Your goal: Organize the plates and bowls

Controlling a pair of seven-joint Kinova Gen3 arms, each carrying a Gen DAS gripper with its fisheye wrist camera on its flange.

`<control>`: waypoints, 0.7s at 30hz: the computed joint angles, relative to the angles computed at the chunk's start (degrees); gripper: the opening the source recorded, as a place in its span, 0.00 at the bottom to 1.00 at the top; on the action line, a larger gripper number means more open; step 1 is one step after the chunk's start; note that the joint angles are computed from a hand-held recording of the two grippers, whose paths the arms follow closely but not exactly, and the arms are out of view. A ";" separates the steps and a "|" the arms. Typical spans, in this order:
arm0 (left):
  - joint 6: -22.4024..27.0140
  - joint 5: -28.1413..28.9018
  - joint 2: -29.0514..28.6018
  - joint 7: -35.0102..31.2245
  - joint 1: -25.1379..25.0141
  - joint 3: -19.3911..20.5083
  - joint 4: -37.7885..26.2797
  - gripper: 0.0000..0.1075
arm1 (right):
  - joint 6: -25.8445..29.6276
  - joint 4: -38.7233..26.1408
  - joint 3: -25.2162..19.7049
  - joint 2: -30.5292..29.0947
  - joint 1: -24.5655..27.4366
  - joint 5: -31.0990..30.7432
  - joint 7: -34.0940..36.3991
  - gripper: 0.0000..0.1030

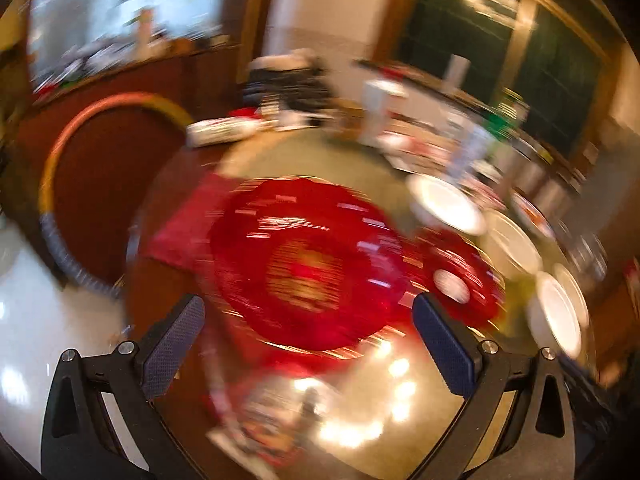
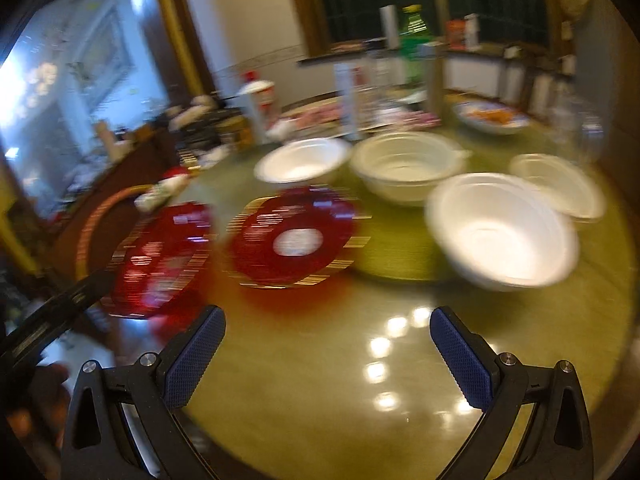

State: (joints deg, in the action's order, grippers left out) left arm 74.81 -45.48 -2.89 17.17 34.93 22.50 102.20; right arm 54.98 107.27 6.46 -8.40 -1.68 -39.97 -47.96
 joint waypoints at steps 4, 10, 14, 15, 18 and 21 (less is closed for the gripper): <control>-2.52 4.41 -2.33 -2.12 -4.07 -3.75 3.22 0.96 | 6.83 -3.73 -2.47 6.81 -1.76 -5.04 -0.66 0.99; -6.26 9.31 -1.12 -14.27 -9.44 -6.16 2.90 0.96 | 7.40 -7.08 -8.55 13.17 -3.73 -3.35 -8.32 0.98; -8.92 10.83 -0.11 -19.32 -11.07 -7.03 2.72 0.96 | 8.00 -8.64 -9.65 16.13 -3.24 -3.11 -12.70 0.98; -9.54 11.82 0.46 -21.13 -11.47 -7.44 2.43 0.96 | 8.15 -8.96 -9.87 16.81 -3.00 -3.17 -13.21 0.98; -11.54 14.16 0.35 -24.33 -12.28 -8.27 2.89 0.96 | 9.21 -10.33 -10.36 18.69 -2.37 -2.75 -16.18 0.96; -14.02 16.09 -0.66 -25.65 -13.39 -8.81 4.02 0.96 | 8.76 -10.48 -10.95 19.45 -2.02 -2.84 -17.64 0.96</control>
